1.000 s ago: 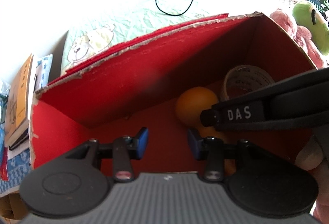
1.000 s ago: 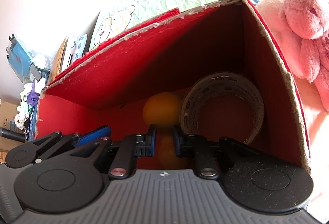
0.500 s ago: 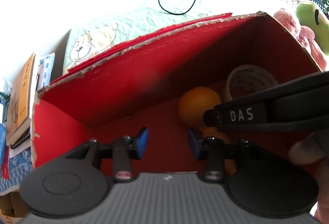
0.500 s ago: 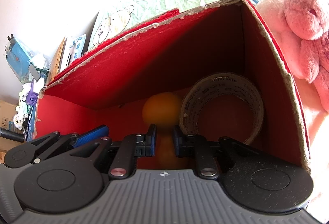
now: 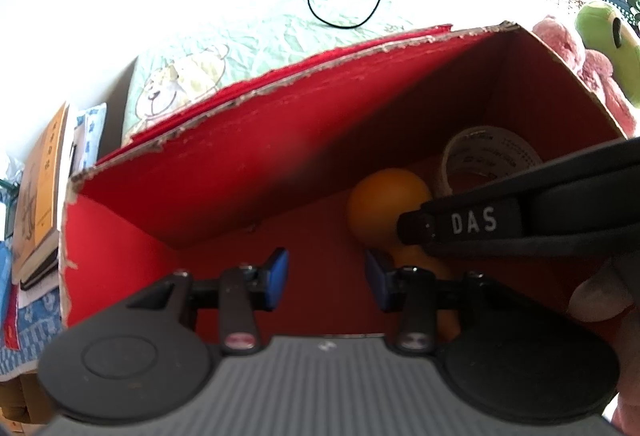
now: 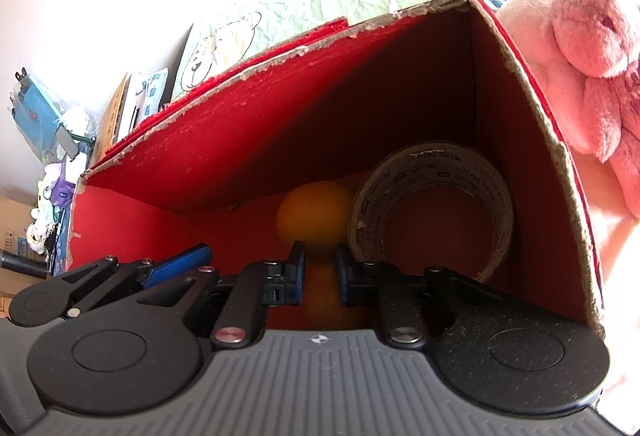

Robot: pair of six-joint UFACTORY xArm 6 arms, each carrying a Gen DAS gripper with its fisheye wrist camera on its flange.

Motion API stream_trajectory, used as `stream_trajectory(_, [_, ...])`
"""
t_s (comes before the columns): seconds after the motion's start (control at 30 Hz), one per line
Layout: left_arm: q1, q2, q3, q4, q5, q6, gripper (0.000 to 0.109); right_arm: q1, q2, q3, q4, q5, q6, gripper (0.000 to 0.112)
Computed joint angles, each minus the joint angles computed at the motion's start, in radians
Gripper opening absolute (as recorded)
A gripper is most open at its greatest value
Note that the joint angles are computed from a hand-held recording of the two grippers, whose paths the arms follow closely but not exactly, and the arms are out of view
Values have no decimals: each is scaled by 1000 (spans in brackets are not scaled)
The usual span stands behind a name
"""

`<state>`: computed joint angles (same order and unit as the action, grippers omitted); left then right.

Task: Organize objects
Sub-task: 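Lower the gourd into the box beside the tape roll and open the right gripper, then raise the right gripper out of the red box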

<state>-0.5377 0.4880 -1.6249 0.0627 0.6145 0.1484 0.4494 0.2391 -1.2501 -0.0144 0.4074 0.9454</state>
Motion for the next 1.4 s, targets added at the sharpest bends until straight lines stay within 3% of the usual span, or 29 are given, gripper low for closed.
stream_trajectory(0.5, [3, -24, 32, -3, -23, -5, 50, 0, -5, -4, -4, 16, -19, 18])
stream_trajectory(0.7, [14, -105, 101, 40, -38, -72, 51, 20, -39, -1, -213, 48, 116, 18])
stream_trajectory(0.9, [20, -223, 222, 109, -90, -170, 56, 51, -135, 54, -608, 73, 408, 30])
stream_trajectory(1.0, [21, -286, 289, 149, -123, -227, 66, 45, -193, 116, -774, 25, 554, 40])
stream_trajectory(1.13, [12, -356, 351, 247, -135, -340, 71, 50, -238, 156, -964, -3, 718, 49])
stream_trajectory(1.23, [1, -397, 376, 278, -118, -402, 71, 69, -260, 160, -1013, 16, 709, 51])
stream_trajectory(1.4, [-26, -456, 411, 390, -78, -549, 73, 59, -338, 223, -955, -23, 634, 52])
